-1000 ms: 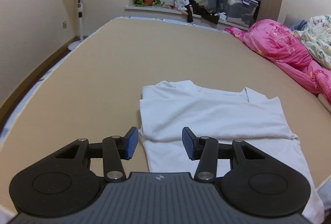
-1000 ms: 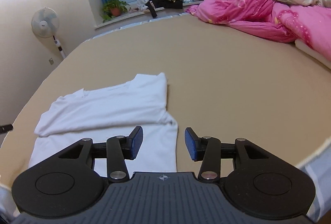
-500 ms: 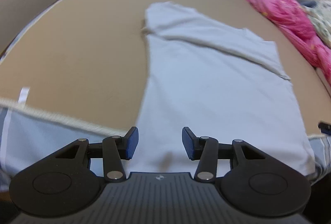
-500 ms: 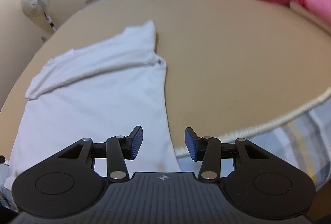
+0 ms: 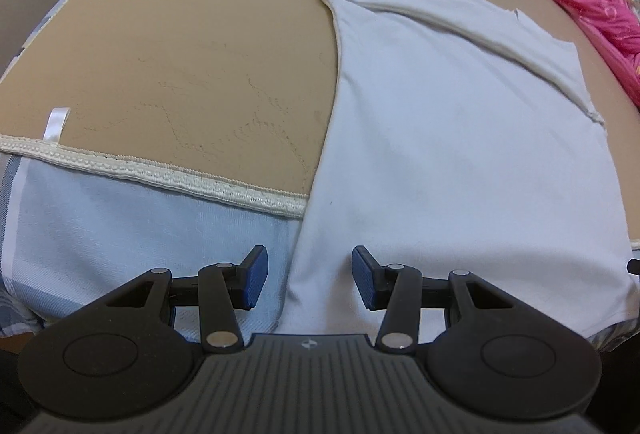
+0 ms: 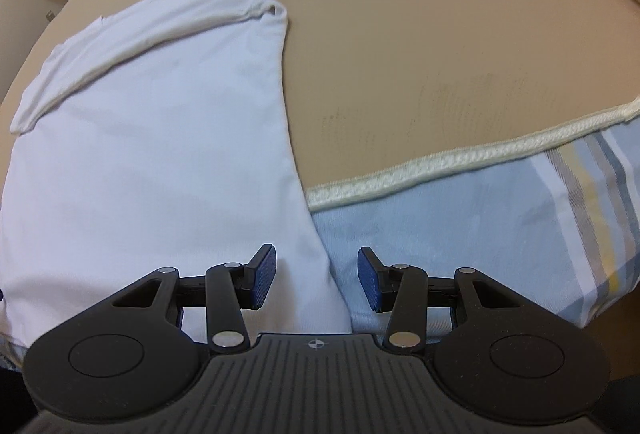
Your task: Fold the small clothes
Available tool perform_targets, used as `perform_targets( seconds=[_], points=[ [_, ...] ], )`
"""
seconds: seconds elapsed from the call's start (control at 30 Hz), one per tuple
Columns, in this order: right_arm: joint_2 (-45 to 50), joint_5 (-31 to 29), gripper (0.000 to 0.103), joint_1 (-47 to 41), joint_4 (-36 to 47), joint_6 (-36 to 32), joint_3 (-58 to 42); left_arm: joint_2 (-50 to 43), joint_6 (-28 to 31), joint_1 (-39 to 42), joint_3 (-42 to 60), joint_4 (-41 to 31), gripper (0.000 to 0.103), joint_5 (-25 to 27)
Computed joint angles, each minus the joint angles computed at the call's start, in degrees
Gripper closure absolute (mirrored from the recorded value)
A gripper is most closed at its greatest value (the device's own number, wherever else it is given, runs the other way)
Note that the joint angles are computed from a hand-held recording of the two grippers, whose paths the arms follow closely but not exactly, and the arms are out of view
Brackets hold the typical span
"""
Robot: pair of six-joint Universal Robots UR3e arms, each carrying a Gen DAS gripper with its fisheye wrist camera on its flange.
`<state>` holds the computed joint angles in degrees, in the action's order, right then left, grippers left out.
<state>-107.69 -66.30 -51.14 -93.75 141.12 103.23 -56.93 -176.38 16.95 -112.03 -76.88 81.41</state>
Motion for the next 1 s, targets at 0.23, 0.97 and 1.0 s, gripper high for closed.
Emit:
perform_targets(
  seconds=[0.23,0.97,1.0],
  points=[
    [0.74,-1.18,0.055,0.22,1.46,-0.33,-0.72,0.12,0.65,-0.84,-0.67,0.0,0.051,0.72],
    [1.23,-1.55,0.054,-0.95,5.19,-1.38,-2.04,-1.01,2.45,-1.79,-1.19,-0.37,0.065,0.01],
    [1.42,-1.58,0.054,-0.65,4.82,-1.1,-1.99,-0.88,2.53,-1.65,-1.15,-0.6,0.065,-0.12]
  ],
)
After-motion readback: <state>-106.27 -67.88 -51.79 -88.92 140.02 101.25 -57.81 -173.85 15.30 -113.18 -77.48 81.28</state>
